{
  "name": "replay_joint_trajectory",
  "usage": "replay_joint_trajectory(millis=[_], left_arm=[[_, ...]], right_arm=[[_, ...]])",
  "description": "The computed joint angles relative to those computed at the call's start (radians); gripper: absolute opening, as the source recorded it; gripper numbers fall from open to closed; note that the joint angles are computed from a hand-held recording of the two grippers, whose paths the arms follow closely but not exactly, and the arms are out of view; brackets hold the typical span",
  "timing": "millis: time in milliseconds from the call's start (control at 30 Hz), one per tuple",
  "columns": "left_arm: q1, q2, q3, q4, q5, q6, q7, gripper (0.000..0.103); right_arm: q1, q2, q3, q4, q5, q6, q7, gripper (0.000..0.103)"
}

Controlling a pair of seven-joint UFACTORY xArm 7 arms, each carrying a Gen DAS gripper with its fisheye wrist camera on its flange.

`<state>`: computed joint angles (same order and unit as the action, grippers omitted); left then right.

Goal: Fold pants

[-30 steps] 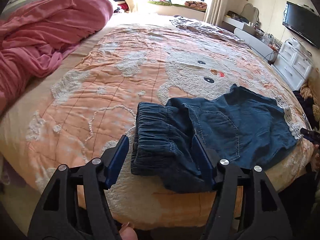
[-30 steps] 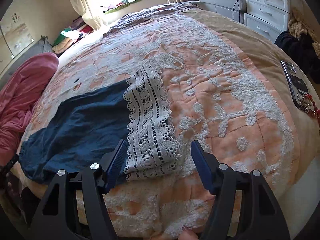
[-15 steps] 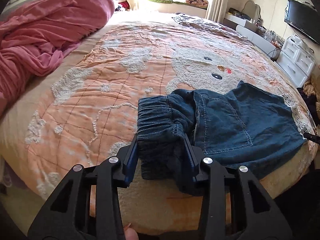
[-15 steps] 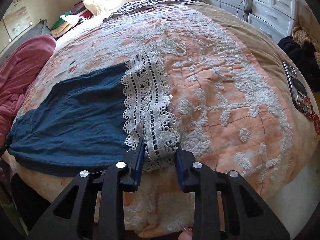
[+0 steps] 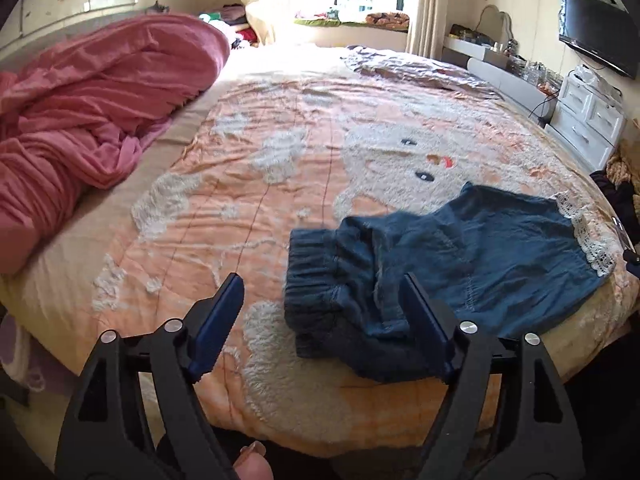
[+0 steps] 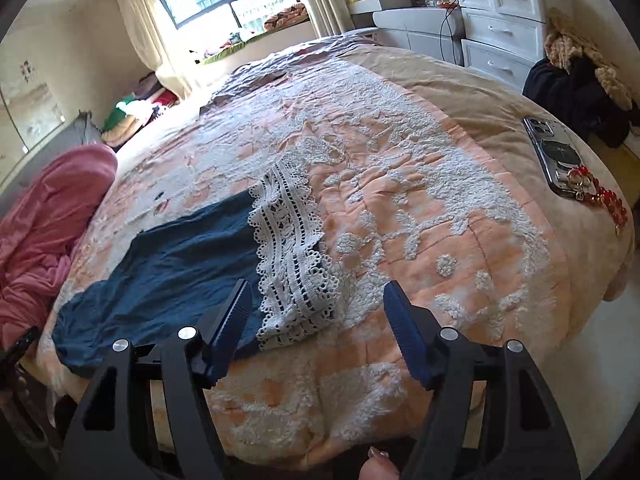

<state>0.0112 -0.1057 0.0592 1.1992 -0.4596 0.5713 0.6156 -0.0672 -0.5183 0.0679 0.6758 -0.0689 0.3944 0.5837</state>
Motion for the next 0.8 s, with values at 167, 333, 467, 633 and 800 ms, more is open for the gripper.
replay_joint_trajectory(millis=[167,333,467,633,800], left_arm=[[-0.058,0.022,-0.033,0.077,-0.098,0.038,0.089,0.091],[-0.109,0.062,-0.082,0.106,-0.159,0.09,0.129,0.092],[-0.135,0.09,-0.11,0.111,-0.184,0.145,0.124,0.093],[-0.161,0.135,-0.14,0.146,-0.146,0.182,0.099,0.093],[-0.199,0.264,-0.186,0.312,-0.048,0.219,0.049,0.093]], right_arm=[[0.029,-0.007,0.018,-0.026,0.031,-0.058,0.044,0.071],[0.034,0.014,0.05,-0.018,0.021,-0.059,0.07,0.074],[0.011,0.015,0.066,-0.029,-0.007,-0.051,0.124,0.076],[0.023,0.025,0.034,-0.046,0.01,-0.058,0.147,0.076],[0.039,0.056,0.015,-0.036,0.019,-0.067,0.12,0.074]])
